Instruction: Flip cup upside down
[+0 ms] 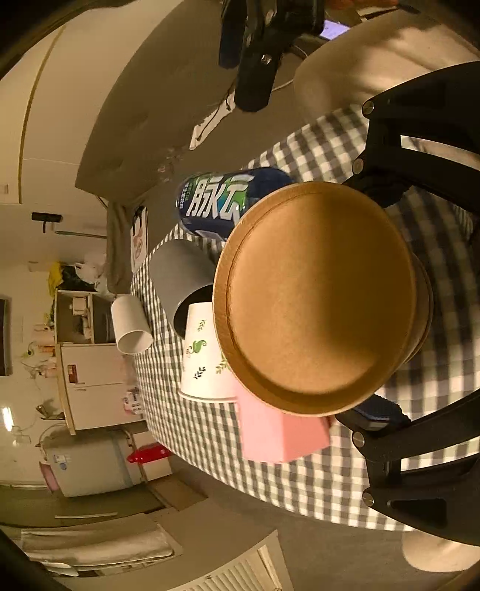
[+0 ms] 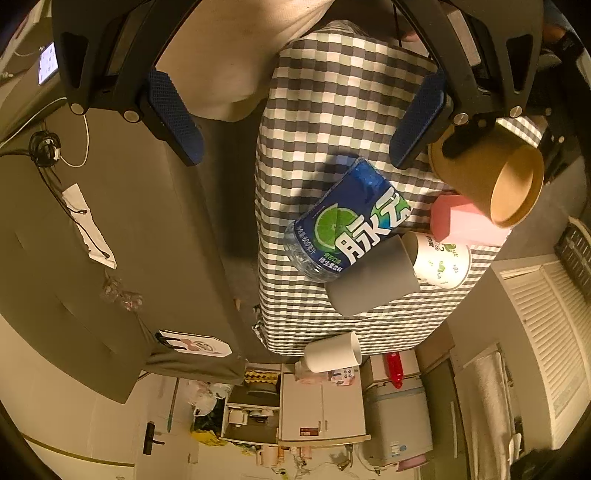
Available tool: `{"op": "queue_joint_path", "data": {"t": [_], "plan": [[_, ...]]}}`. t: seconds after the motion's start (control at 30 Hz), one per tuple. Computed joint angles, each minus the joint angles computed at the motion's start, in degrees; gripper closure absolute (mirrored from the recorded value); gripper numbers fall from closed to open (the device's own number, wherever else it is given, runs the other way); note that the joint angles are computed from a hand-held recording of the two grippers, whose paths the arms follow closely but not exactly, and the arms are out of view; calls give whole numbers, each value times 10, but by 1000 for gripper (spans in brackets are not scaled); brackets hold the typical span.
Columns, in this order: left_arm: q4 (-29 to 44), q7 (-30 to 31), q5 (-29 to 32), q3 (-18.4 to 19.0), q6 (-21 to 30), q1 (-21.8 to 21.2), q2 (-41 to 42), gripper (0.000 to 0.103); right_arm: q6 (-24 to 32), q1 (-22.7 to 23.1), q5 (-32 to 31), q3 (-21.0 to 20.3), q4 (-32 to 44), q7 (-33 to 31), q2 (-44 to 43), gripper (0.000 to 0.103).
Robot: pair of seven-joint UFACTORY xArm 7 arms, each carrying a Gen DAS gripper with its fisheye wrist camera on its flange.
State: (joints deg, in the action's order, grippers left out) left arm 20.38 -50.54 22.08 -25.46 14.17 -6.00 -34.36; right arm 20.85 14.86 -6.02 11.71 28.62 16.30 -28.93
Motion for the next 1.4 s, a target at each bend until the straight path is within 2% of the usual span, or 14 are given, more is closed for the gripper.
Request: {"op": "queue_joint_path", "data": {"t": [0.13,0.23,0.33,0.53,0.73,1.1,1.33,1.4], "plan": [[4,-13,20,-23,-3,24,16,20,2,1,0,0,3,-1,3,2],[0,-18,32,-26,-9,27,16,18,3,3,1,0,5,0,5,2],[5,-13,29,-20,18,13,12,14,5,5,2,0,5,0,2,2],[-4,-16,23,-2,59,-21,-33,14,12,4,-5,7,6,5,-17,2],[-22,-13,2,11,87,-49,-111,14,19,7,-5,13,2,12,-49,2],[-44,-7,-45,28,131,-72,-276,14,14,23,-8,39,-22,40,-129,2],[-75,-1,-81,34,203,-95,-360,14,2,40,-1,53,-58,69,-182,2],[-85,-7,-91,29,232,-104,-382,9,-1,51,4,61,-76,83,-195,2]]}}
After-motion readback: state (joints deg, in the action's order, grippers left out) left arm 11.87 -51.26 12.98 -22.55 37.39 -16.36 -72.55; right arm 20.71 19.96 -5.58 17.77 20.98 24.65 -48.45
